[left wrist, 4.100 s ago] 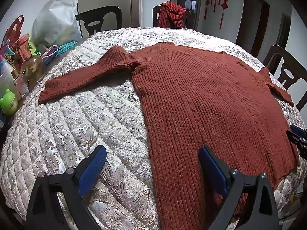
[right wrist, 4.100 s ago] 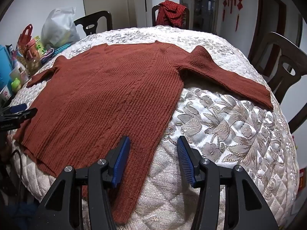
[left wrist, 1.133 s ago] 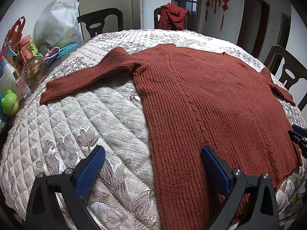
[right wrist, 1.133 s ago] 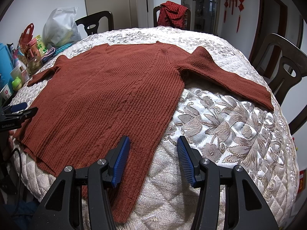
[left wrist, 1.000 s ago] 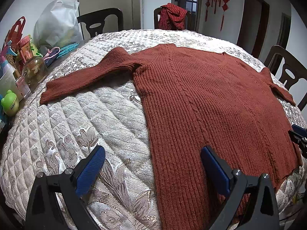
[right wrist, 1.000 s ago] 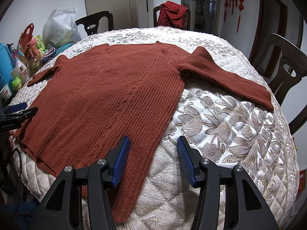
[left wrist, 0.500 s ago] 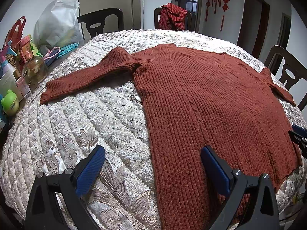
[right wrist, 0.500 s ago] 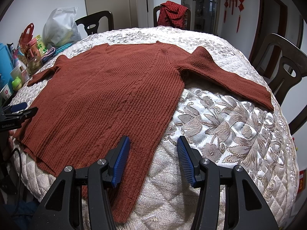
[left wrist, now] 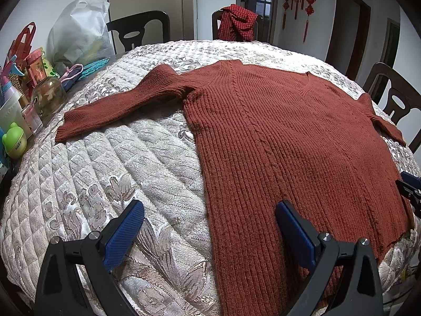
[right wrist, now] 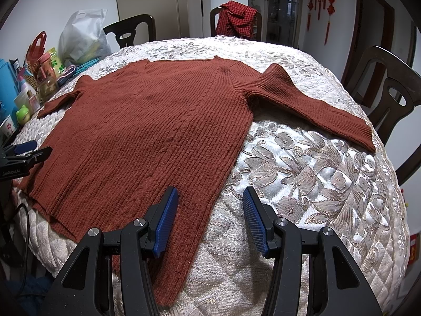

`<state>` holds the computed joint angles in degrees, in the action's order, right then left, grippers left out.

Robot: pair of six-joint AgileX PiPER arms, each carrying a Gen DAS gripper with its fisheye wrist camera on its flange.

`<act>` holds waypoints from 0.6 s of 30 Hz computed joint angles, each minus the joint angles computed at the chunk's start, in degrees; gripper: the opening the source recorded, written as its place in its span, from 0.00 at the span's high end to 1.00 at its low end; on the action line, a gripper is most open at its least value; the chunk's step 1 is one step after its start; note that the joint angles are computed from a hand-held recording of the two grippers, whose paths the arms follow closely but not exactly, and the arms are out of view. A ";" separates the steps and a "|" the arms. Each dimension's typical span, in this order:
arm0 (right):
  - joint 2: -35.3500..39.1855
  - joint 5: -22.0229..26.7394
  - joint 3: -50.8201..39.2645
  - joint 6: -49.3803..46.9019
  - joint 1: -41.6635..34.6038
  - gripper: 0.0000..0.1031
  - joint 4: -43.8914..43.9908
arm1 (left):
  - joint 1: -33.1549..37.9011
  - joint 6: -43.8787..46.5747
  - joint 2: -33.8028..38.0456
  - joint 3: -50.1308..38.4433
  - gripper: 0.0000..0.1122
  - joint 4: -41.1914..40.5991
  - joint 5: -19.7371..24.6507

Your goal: Fold small clothes

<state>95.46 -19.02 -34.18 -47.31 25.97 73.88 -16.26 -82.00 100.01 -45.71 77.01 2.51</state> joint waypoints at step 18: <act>0.23 1.08 -0.88 -3.51 -0.50 0.50 3.53 | 0.01 -2.00 -0.04 0.17 0.09 2.02 0.00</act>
